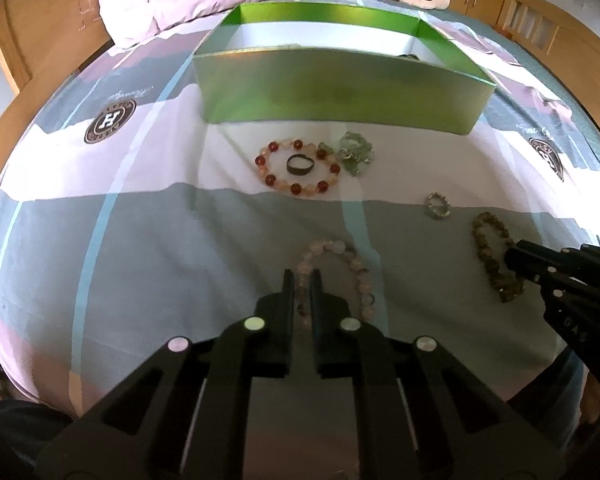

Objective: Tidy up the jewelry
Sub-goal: 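Close the left tool on the pink bracelet while the right tool grasps the brown bracelet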

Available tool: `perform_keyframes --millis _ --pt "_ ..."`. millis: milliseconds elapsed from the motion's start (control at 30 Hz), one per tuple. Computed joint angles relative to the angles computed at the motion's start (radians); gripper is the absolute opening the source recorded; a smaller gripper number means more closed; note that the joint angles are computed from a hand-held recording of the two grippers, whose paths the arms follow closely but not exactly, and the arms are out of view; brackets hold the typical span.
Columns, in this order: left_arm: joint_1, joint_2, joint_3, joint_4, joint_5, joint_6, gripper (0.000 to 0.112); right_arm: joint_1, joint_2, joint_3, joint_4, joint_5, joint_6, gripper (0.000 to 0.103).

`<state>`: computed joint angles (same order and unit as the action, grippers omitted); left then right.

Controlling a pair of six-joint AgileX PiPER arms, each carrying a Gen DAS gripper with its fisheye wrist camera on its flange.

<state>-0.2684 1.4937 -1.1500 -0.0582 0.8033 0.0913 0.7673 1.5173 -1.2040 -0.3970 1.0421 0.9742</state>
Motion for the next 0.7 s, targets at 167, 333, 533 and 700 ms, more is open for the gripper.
perform_keyframes --millis 167,333,533,700 --pt "-0.005 -0.012 -0.003 -0.004 0.004 0.003 0.008 0.008 -0.006 -0.005 -0.005 0.005 0.012 0.012" --pt "-0.002 -0.005 -0.004 -0.012 0.009 0.010 0.008 0.008 -0.011 -0.001 -0.001 0.000 0.011 0.012" --pt "0.003 0.010 0.007 -0.015 0.011 0.009 0.008 -0.003 -0.011 0.008 0.015 -0.006 0.006 0.012" --pt "0.000 0.018 0.012 -0.003 0.008 -0.001 0.022 -0.003 -0.010 0.015 -0.008 0.003 0.027 0.028"
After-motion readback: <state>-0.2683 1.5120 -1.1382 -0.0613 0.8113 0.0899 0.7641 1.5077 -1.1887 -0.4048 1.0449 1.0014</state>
